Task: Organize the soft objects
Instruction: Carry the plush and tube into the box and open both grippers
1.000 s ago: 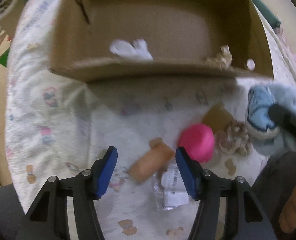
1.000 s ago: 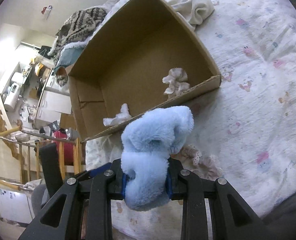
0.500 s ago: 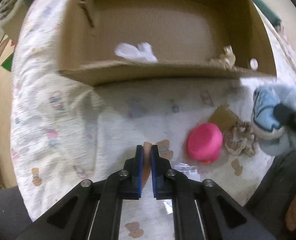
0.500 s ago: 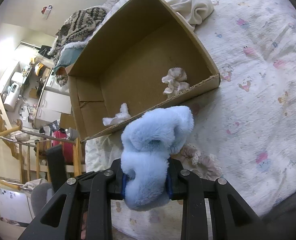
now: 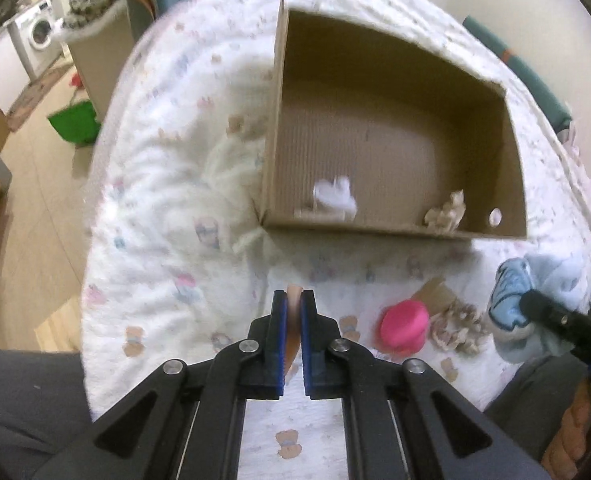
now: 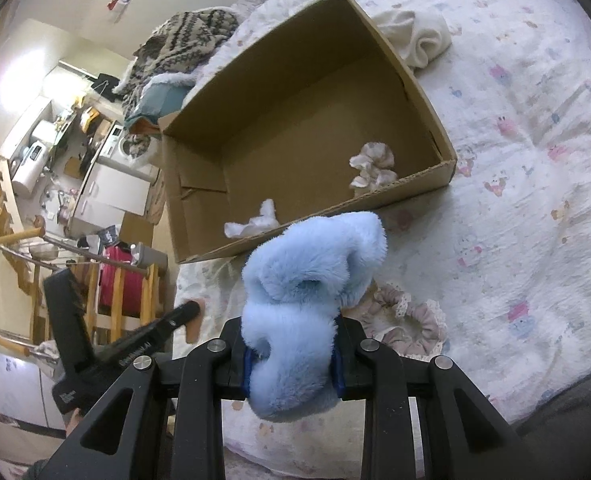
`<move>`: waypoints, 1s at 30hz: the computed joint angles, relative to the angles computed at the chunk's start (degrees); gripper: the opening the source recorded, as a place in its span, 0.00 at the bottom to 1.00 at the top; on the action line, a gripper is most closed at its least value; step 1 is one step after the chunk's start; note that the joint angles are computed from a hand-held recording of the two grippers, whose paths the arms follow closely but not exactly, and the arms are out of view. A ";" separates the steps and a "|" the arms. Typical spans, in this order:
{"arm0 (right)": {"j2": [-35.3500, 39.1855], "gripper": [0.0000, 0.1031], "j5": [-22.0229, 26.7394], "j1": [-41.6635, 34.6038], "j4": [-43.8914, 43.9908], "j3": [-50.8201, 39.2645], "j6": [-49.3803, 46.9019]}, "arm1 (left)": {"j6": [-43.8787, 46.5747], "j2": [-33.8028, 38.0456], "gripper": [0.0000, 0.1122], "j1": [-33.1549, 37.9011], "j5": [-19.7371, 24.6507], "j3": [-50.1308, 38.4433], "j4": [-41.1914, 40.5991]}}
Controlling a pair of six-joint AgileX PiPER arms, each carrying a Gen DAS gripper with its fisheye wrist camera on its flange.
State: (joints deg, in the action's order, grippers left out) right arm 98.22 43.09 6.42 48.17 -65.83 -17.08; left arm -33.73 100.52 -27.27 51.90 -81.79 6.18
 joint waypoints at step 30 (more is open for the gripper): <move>16.22 0.29 2.45 0.01 -6.56 -28.49 5.87 | 8.16 29.01 0.05 1.95 15.21 -50.49 2.31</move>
